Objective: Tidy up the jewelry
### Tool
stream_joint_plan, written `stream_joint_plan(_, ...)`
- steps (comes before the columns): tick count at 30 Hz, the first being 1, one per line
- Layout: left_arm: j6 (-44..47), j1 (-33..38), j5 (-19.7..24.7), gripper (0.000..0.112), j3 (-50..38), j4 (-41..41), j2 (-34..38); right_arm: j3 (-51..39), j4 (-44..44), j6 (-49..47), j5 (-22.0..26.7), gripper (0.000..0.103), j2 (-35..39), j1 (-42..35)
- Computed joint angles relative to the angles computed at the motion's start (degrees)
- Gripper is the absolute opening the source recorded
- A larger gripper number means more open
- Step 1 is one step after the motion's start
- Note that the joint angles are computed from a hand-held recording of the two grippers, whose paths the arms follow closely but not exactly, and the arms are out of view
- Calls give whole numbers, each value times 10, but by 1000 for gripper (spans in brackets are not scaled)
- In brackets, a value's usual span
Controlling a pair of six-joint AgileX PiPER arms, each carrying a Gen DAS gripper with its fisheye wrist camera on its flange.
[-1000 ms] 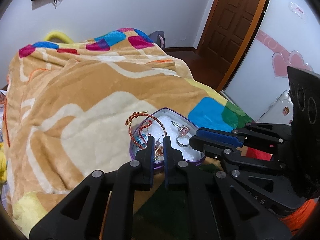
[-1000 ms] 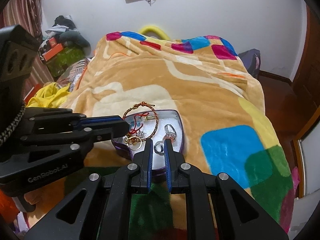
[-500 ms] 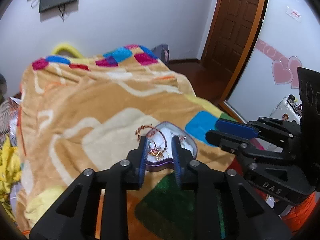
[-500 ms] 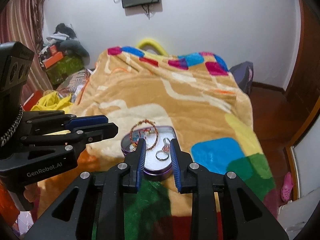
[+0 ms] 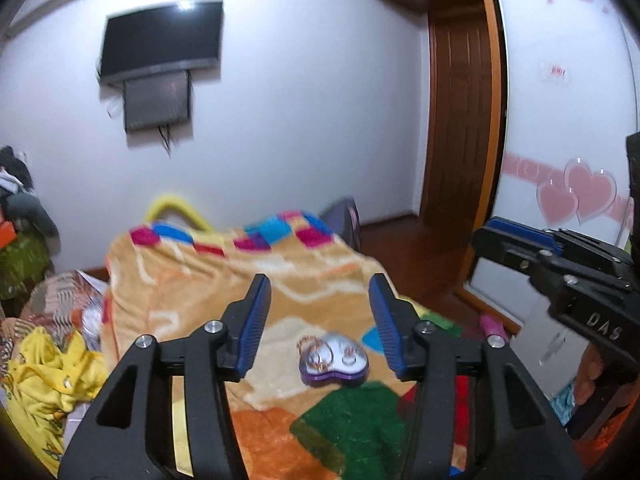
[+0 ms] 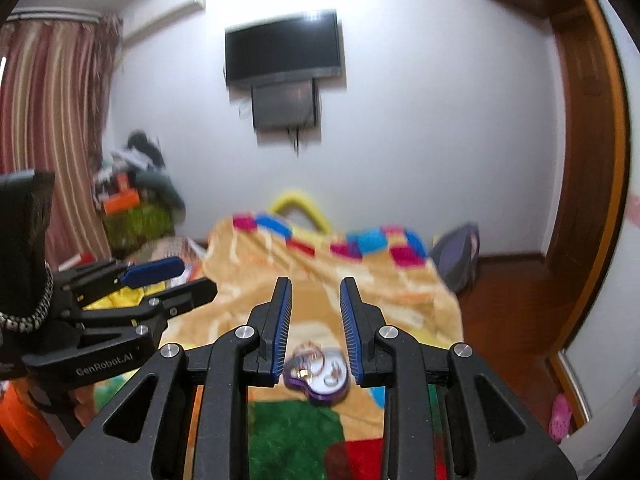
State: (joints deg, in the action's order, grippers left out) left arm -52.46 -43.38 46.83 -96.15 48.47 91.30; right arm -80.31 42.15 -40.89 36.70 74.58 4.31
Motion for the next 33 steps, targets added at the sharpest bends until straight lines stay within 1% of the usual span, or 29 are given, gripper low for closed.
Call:
stream_joint_plan(2, -48, -31, 18, 62, 16, 62, -22, 22, 17, -13, -22, 23, -35, 1)
stream_joint_plan(3, -76, -49, 30, 65, 27, 96, -33, 33, 19, -15, -35, 23, -52, 5)
stream_joint_plan(4, -104, -68, 44, 70, 37, 132, -44, 41, 17, -14, -47, 27, -62, 10)
stream_joint_plan(5, -124, -81, 55, 75, 46, 156, -51, 54, 17, -15, -63, 35, -81, 15)
stream_joint_plan(6, -147, -97, 69, 79, 55, 184, -59, 64, 13, -12, -78, 39, -92, 21)
stream_joint_plan(7, -170, -114, 85, 88, 63, 213, -65, 74, 11, -12, -94, 46, -100, 28)
stream_joint_plan(8, -185, -124, 95, 93, 69, 231, -70, 84, 1, -4, -113, 49, -111, 38)
stream_joint_plan(10, -219, -149, 118, 97, 86, 266, -83, 100, -40, 29, -148, 56, -127, 62)
stream_joint_plan(12, -232, -165, 131, 98, 97, 281, -93, 109, -100, 82, -181, 67, -131, 89)
stream_joint_plan(13, -236, -173, 140, 99, 100, 287, -94, 114, -139, 118, -197, 76, -133, 101)
stream_joint_plan(14, -240, -179, 149, 99, 102, 292, -94, 119, -181, 158, -212, 82, -134, 112)
stream_joint_plan(16, -243, -184, 159, 100, 106, 296, -96, 128, -233, 209, -226, 88, -141, 123)
stream_joint_plan(17, -249, -189, 165, 100, 112, 298, -99, 129, -271, 246, -231, 90, -139, 130)
stream_joint_plan(19, -261, -197, 171, 100, 124, 299, -107, 135, -307, 283, -233, 92, -144, 135)
stream_joint_plan(20, -263, -199, 174, 100, 126, 298, -110, 133, -340, 315, -234, 93, -139, 141)
stream_joint_plan(22, -266, -199, 175, 100, 133, 295, -115, 141, -354, 328, -230, 93, -150, 142)
stream_joint_plan(25, -268, -198, 177, 100, 132, 292, -113, 137, -327, 302, -221, 93, -144, 137)
stream_joint_plan(28, -268, -199, 182, 100, 134, 291, -112, 145, -290, 267, -214, 93, -155, 127)
stream_joint_plan(33, -272, -197, 183, 100, 139, 288, -112, 144, -267, 245, -201, 93, -156, 117)
